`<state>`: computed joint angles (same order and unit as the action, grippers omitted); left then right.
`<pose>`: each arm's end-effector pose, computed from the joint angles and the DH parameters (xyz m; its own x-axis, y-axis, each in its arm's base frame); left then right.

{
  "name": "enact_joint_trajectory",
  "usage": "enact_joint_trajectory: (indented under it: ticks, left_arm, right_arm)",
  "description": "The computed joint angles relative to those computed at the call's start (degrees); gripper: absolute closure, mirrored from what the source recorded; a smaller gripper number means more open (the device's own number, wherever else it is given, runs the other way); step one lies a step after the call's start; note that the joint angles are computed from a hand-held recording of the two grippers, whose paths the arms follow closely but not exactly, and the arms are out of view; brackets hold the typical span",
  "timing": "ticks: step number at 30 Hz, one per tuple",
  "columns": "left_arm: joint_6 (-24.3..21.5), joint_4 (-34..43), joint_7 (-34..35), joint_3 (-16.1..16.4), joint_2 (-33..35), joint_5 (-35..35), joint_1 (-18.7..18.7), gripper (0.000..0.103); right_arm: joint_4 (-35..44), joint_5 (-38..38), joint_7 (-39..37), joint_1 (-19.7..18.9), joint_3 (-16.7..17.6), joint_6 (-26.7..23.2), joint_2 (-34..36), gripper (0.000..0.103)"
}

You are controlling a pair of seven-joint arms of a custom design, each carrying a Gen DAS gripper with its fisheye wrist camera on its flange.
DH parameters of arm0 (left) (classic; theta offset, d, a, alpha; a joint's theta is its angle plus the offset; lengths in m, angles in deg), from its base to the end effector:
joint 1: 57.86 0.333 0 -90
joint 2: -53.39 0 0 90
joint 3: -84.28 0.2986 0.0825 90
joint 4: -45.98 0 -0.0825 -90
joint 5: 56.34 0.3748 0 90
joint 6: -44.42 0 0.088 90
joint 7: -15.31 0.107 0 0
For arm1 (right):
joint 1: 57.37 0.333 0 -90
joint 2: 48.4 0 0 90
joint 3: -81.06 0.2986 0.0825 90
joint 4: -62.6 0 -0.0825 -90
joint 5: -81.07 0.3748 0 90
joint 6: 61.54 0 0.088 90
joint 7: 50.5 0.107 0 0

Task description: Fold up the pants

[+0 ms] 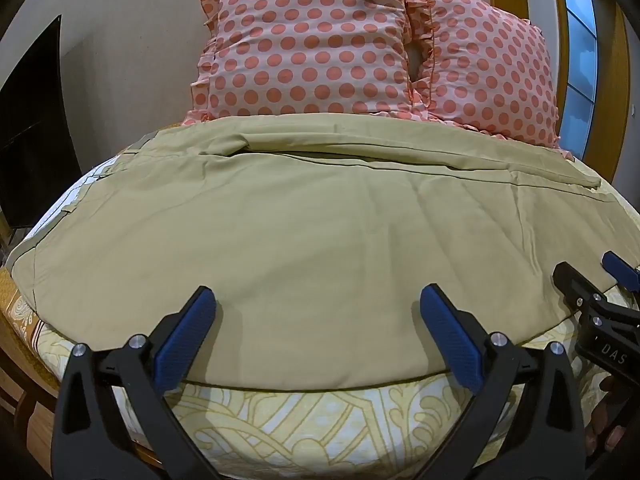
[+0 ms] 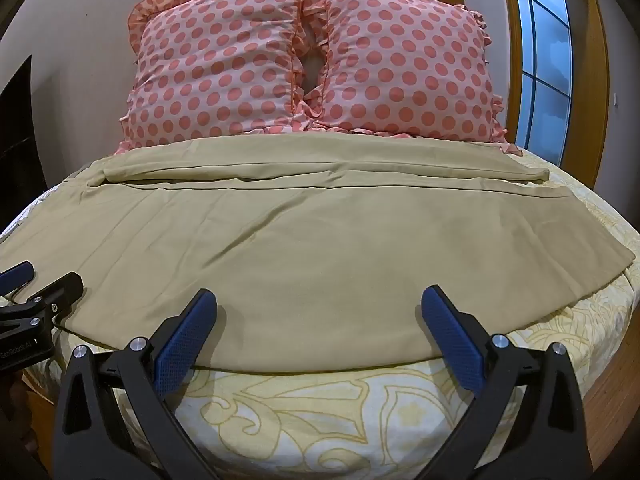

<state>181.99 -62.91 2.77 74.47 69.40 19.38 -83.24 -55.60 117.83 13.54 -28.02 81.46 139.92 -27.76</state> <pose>0.5211 -0.3516 0.3719 0.2568 -0.9661 -0.0252 -0.5726 -0.1311 -0.8093 0.5645 0.2388 0.3684 0.2481 -0.9685 -0.0211 -0.4970 -0.1085 -0.8609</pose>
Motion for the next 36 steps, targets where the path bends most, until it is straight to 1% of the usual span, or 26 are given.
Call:
enact_joint_trajectory:
  ticks: [8,15,36]
  left_arm:
    - [-0.02,0.02,0.1,0.03,0.02,-0.06,-0.03,0.002]
    - [-0.04,0.02,0.03,0.06,0.02,0.01,-0.07,0.002]
    - [-0.11,0.04,-0.04,0.03,0.04,0.13,-0.07,0.002]
  right_arm:
    - [0.07,0.19,-0.12,0.28,-0.28,-0.16,-0.06,0.001]
    - [-0.06,-0.74,0.51,-0.48,0.33,0.19,0.08,0.001]
    - [-0.09,-0.76,0.55,-0.42,0.28,0.31,0.04,0.001]
